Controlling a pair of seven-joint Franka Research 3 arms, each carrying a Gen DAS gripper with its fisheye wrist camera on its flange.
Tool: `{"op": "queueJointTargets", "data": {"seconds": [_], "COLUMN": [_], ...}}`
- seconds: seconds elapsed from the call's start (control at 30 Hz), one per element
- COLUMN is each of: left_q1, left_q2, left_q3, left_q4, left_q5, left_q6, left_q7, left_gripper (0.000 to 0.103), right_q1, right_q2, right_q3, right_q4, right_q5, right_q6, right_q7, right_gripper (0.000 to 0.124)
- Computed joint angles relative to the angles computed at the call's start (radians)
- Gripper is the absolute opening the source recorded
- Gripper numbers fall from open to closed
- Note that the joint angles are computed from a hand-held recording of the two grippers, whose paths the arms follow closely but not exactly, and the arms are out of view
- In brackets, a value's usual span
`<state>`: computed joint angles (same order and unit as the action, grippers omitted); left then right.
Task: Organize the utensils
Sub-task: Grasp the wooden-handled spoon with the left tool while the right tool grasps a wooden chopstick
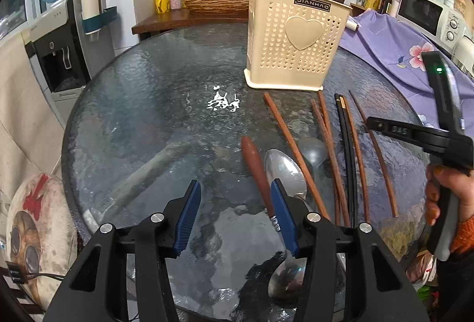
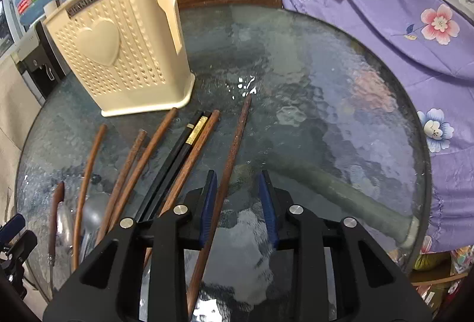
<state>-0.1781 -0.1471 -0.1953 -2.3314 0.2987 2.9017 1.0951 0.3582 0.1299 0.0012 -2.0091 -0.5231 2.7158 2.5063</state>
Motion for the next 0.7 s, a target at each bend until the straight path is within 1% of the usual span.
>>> {"op": "queueJointTargets", "data": {"seconds": [0.1, 0.23, 0.3, 0.33, 0.43, 0.5, 0.57, 0.6, 0.67, 0.7], "left_q1": [-0.006, -0.036, -0.032, -0.026, -0.028, -0.02, -0.024, -0.021, -0.013, -0.012], "left_q2": [0.01, 0.005, 0.005, 0.008, 0.025, 0.044, 0.068, 0.08, 0.101, 0.115], "left_q3": [-0.005, 0.012, 0.004, -0.006, -0.012, -0.018, -0.011, -0.012, -0.013, -0.011], "left_q4": [0.01, -0.002, -0.003, 0.006, 0.027, 0.048, 0.071, 0.083, 0.112, 0.132], "left_q5": [0.006, -0.081, -0.074, -0.05, -0.038, 0.001, -0.02, -0.01, 0.035, 0.036], "left_q6": [-0.023, -0.043, -0.049, -0.064, -0.083, -0.098, -0.111, -0.114, -0.135, -0.144], "left_q7": [0.009, 0.079, 0.074, 0.06, 0.057, 0.032, 0.052, 0.044, 0.013, 0.013], "left_gripper": [0.048, 0.045, 0.045, 0.044, 0.042, 0.039, 0.032, 0.031, 0.025, 0.024], "right_q1": [0.01, 0.014, 0.023, 0.026, 0.027, 0.028, 0.027, 0.028, 0.031, 0.031], "right_q2": [0.014, 0.031, 0.04, 0.043, 0.054, 0.064, 0.077, 0.085, 0.101, 0.108], "right_q3": [-0.008, -0.008, -0.012, -0.013, -0.013, -0.016, -0.017, -0.019, -0.022, -0.023], "right_q4": [0.017, 0.04, 0.055, 0.06, 0.075, 0.089, 0.108, 0.119, 0.143, 0.155], "right_q5": [-0.041, -0.043, -0.061, -0.064, -0.048, -0.037, -0.019, -0.011, 0.005, 0.019], "right_q6": [-0.016, -0.028, -0.044, -0.047, -0.05, -0.056, -0.06, -0.064, -0.074, -0.079], "right_q7": [0.019, 0.002, 0.005, 0.005, -0.011, -0.021, -0.042, -0.052, -0.072, -0.086], "right_gripper": [0.028, 0.027, 0.026, 0.025, 0.021, 0.019, 0.017, 0.017, 0.017, 0.016]}}
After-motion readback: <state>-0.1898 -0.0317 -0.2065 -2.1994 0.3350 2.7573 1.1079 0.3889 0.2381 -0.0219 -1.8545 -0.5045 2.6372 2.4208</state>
